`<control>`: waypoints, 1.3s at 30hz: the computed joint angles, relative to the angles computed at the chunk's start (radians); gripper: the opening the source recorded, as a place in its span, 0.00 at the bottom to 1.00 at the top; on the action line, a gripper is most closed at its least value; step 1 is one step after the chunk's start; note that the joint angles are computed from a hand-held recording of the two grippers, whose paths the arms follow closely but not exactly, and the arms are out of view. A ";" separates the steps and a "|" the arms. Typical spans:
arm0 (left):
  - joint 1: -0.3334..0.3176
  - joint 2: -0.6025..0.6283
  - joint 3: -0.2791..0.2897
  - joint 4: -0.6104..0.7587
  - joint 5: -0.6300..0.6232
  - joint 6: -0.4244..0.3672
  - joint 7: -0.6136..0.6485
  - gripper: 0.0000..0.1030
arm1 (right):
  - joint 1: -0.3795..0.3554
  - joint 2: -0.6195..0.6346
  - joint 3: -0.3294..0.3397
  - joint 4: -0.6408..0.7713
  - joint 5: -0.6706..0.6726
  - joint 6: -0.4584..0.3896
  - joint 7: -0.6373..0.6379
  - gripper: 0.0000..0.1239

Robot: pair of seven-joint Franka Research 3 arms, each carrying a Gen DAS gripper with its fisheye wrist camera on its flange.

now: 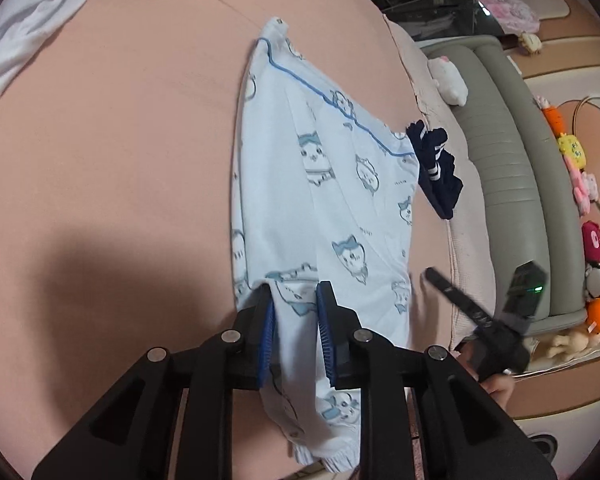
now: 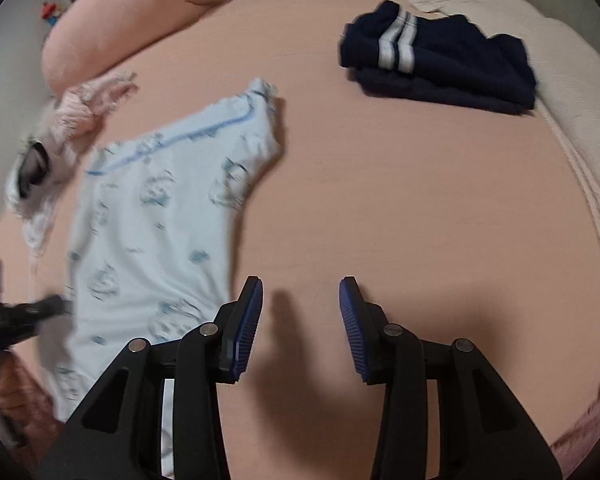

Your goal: Fold clothes

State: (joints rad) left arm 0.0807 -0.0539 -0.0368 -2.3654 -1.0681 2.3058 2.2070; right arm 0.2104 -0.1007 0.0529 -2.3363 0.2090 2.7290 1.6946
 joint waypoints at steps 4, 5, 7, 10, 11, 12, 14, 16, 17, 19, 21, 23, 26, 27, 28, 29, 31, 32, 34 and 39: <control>0.001 -0.022 -0.007 -0.023 0.141 0.080 -0.114 0.04 | 0.005 0.039 -0.001 0.074 -0.018 -0.002 -0.058 0.38; 0.000 -0.044 -0.008 -0.037 0.177 0.111 -0.147 0.06 | 0.012 0.058 0.000 0.097 0.001 -0.010 -0.093 0.38; -0.004 -0.087 -0.007 -0.065 0.260 0.169 -0.220 0.07 | 0.021 0.096 0.005 0.137 -0.049 -0.016 -0.088 0.38; -0.025 -0.064 0.016 -0.011 0.288 0.227 -0.215 0.17 | 0.031 0.152 -0.001 0.204 -0.266 -0.018 0.060 0.38; -0.030 -0.033 0.023 0.026 0.266 0.229 -0.192 0.35 | 0.030 0.172 -0.005 0.231 -0.241 -0.018 0.048 0.38; -0.032 0.006 0.020 0.068 0.262 0.236 -0.176 0.42 | 0.029 0.193 -0.008 0.259 -0.217 -0.018 0.036 0.39; -0.025 0.088 0.001 0.158 0.270 0.250 -0.157 0.43 | 0.036 0.255 -0.023 0.341 -0.226 -0.025 0.047 0.47; -0.014 0.167 -0.033 0.245 0.273 0.262 -0.121 0.43 | 0.055 0.312 -0.044 0.408 -0.270 -0.016 0.071 0.51; -0.008 0.197 -0.048 0.278 0.291 0.267 -0.114 0.43 | 0.070 0.348 -0.059 0.449 -0.304 -0.012 0.089 0.52; -0.010 0.251 -0.067 0.333 0.393 0.286 -0.168 0.41 | 0.085 0.419 -0.073 0.541 -0.324 -0.049 0.086 0.52; -0.013 0.276 -0.077 0.349 0.480 0.319 -0.229 0.12 | 0.088 0.497 -0.074 0.639 -0.319 -0.113 0.037 0.51; -0.018 0.287 -0.087 0.354 0.560 0.342 -0.286 0.02 | 0.087 0.547 -0.074 0.698 -0.307 -0.163 -0.006 0.20; 0.024 0.268 -0.142 0.338 0.539 0.370 -0.213 0.01 | 0.071 0.545 -0.061 0.680 -0.246 -0.129 -0.066 0.10; 0.040 0.264 -0.158 0.342 0.505 0.362 -0.180 0.01 | 0.074 0.535 -0.067 0.664 -0.243 -0.111 -0.074 0.10; 0.047 0.265 -0.162 0.350 0.493 0.356 -0.165 0.01 | 0.073 0.522 -0.067 0.647 -0.231 -0.093 -0.079 0.09; 0.050 0.266 -0.162 0.359 0.490 0.353 -0.157 0.02 | 0.067 0.509 -0.064 0.631 -0.211 -0.076 -0.085 0.09; 0.064 0.287 -0.163 0.387 0.470 0.331 -0.142 0.02 | 0.063 0.495 -0.068 0.614 -0.187 -0.054 -0.084 0.09; 0.072 0.299 -0.164 0.402 0.460 0.319 -0.137 0.02 | 0.056 0.494 -0.065 0.613 -0.169 -0.052 -0.088 0.09; 0.076 0.309 -0.170 0.412 0.446 0.321 -0.132 0.02 | 0.039 0.496 -0.054 0.617 -0.124 -0.055 -0.100 0.09; 0.076 0.352 -0.181 0.454 0.449 0.292 -0.132 0.06 | -0.054 0.500 0.024 0.616 0.126 -0.031 -0.231 0.13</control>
State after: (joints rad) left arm 0.1564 0.2980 -0.2183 -1.9112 -0.6192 2.5979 2.0755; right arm 0.1561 0.3988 0.0774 -1.7202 0.3354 2.6976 1.4635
